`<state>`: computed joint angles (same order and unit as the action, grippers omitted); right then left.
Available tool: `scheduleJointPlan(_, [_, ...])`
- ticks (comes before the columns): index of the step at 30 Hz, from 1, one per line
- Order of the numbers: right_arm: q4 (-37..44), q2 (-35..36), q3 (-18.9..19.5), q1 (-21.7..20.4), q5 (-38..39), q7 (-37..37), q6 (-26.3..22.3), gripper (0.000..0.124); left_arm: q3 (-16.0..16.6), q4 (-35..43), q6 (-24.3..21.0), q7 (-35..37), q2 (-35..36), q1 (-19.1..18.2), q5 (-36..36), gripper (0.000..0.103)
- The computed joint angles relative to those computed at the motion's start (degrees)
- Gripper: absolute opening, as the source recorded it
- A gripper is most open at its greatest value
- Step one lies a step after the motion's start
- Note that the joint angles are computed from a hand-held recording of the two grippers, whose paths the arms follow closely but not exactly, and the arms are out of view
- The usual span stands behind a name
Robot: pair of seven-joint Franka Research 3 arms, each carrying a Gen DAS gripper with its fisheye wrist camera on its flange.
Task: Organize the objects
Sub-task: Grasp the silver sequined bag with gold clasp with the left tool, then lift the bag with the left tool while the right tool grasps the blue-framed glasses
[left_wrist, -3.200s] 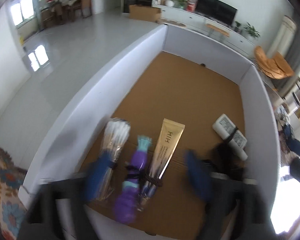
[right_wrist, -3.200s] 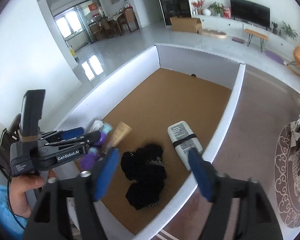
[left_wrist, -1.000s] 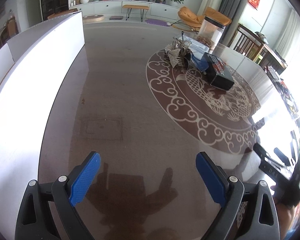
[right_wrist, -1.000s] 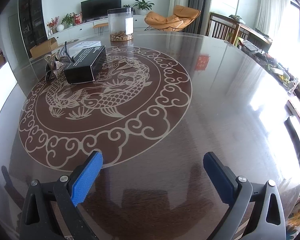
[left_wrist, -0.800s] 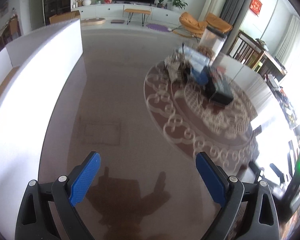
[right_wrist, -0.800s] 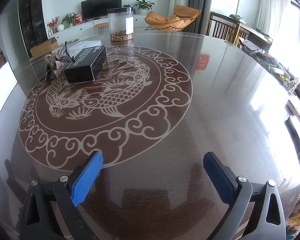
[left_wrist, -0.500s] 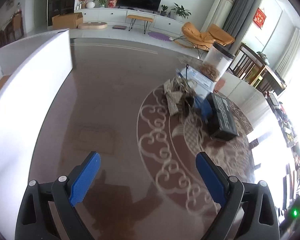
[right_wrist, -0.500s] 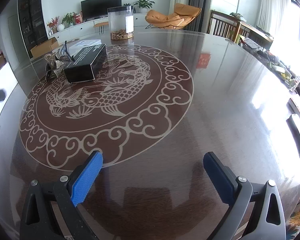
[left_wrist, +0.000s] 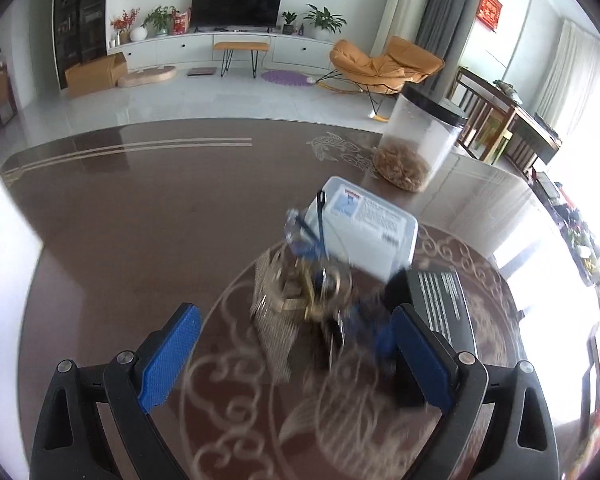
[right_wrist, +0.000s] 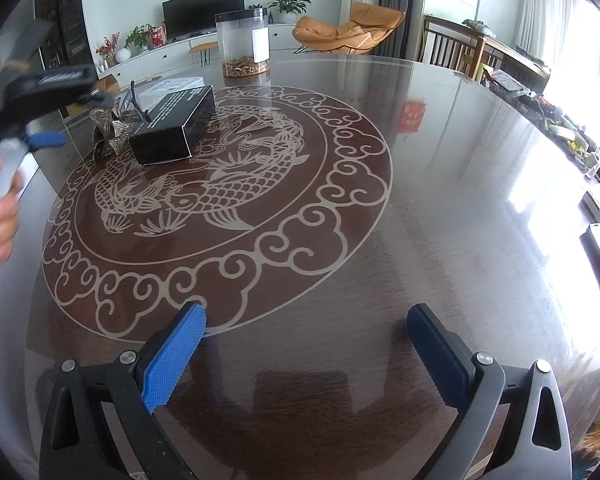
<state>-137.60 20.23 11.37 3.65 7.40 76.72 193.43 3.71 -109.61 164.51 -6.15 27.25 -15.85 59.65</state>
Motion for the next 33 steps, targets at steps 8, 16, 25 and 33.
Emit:
scheduleJointPlan(8, [0.28, 0.00, 1.00, -1.22, -0.54, 0.28, -0.53, 0.101, 3.08, 3.05, 2.91, -0.36, 4.51, -0.82, -2.39, 0.054])
scheduleJointPlan(16, [0.28, 0.01, 0.97, -1.19, -0.54, 0.28, -0.51, 0.101, 0.84, -6.83, -3.92, -3.82, -3.85, -3.52, 5.95, 0.048])
scheduleJointPlan(25, [0.28, -0.02, 1.00, -1.25, -0.56, 0.30, -0.55, 0.101, -6.58, -24.34, -7.02, -16.86, -16.98, -3.05, 15.14, 0.049])
scheduleJointPlan(33, [0.29, 0.03, 1.02, -1.27, -0.59, 0.30, -0.51, 0.102, -12.19, -26.01, -10.21, -19.23, -17.47, -0.44, 17.23, 0.085])
